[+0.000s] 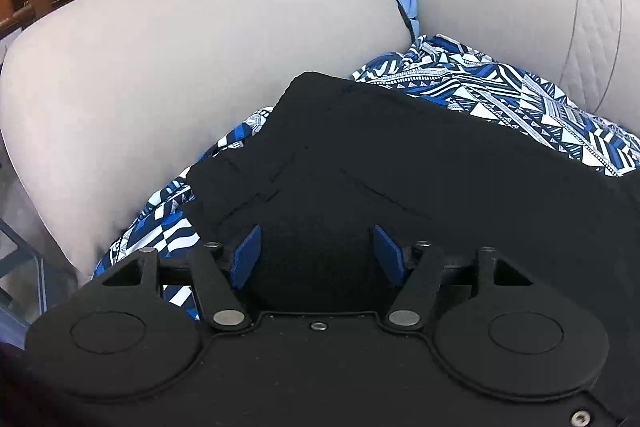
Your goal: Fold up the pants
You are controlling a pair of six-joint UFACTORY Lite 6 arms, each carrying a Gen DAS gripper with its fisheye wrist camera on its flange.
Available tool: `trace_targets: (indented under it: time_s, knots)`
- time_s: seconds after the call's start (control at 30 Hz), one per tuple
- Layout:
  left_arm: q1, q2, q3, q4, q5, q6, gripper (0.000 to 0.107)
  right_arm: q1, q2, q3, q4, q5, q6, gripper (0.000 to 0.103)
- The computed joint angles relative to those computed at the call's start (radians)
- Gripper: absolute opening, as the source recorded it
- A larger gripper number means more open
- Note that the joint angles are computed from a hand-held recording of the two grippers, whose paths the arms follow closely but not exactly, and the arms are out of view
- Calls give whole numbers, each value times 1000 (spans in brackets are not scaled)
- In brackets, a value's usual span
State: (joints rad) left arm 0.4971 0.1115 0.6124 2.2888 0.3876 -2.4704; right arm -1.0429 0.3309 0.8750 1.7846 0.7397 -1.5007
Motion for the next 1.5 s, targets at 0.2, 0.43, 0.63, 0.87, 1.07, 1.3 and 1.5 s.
trace_targets:
  time_s: [0.2,0.43,0.63,0.87,1.07,1.3,1.5]
  knots:
    - [-23,-35,-18,-43,-7,9,58,0,-20,-22,34,-38,-27,85]
    - [-111,-189,-130,159,-11,-118,57,16,-51,-37,122,-171,-93,81]
    - [-201,-132,-107,90,8,-81,57,-58,99,94,-70,61,-7,86]
    - [-228,-96,-134,118,72,-113,58,-85,157,135,-129,167,68,90]
    - [-200,-85,-118,151,47,-143,62,136,60,100,72,-170,-233,78]
    - [-120,-86,-89,281,-51,-290,65,307,23,80,436,-365,-532,14]
    - [-117,-81,-81,294,-67,-284,65,532,-90,-13,617,-276,-615,11]
